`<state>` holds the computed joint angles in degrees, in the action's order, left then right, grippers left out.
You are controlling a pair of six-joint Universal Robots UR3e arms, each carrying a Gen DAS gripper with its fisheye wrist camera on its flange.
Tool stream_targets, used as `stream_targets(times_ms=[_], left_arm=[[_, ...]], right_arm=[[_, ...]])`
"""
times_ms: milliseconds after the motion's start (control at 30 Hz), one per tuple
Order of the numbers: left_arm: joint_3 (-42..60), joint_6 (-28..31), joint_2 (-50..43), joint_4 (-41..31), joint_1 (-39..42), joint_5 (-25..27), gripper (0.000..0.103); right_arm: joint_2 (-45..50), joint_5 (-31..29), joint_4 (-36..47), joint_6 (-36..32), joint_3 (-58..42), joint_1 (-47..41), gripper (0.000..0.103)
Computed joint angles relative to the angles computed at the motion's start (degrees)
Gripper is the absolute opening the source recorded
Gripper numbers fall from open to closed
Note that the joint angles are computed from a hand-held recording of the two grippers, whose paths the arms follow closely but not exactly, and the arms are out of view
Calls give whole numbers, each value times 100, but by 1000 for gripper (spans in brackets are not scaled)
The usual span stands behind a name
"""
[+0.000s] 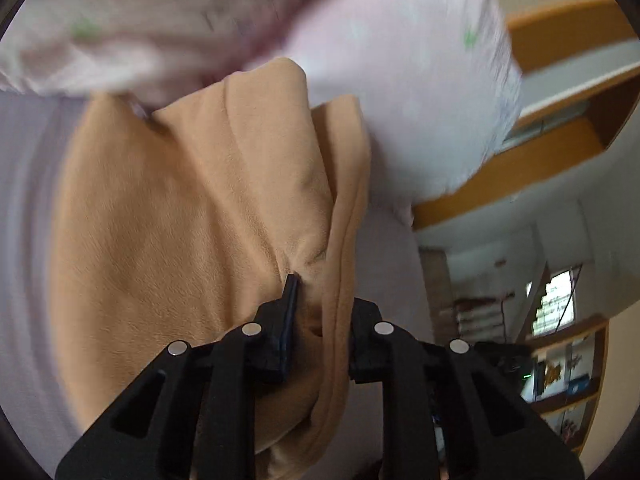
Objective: Fold small clothes
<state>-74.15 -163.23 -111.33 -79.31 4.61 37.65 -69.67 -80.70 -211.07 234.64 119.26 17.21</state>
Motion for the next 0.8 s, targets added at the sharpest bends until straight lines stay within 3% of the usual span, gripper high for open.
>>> stream_targets(times_ms=[33,133,167,200,233,267,333,467,600,633,733,800], left_arm=[[51,20,-147,-57,-220,40,20],[446,947,-506,-1371,-395,-503,21],[508,1232,-449,-1723,-328,-586,27],[434,1534,-273,-1949,-170,-660,35],[213,1665,-42,-1862,-16,-771,63],[-248,1835,400,-1601,300,-878,84],[-977,1960,1052,-939,735,-883,85],[-2215,2517,2117,108,1397,-156,85],[-2654,2658,2101,817,1343,517,85],[-2792,2663,2074,1003,1288,659,85],[-3210,2807,2231,1379,1296,804,85],[-3270,2861,2255,1358,1319,796,85]], right_arm=[[-69,-25,30,-8,82,-16,84],[-326,12,145,-92,335,-106,84],[-438,36,241,-163,382,-135,83],[-498,61,305,-214,396,-154,84],[-545,101,370,-252,397,-178,84],[-587,228,516,-307,354,-231,84],[-554,515,812,-376,172,-314,84],[-149,999,2001,-418,-581,-402,84],[406,1458,2556,-205,-1172,-548,84],[484,1441,2653,-149,-1273,-543,84],[464,440,2730,-414,-1578,-208,83],[483,13,3209,-550,-1964,-104,83]])
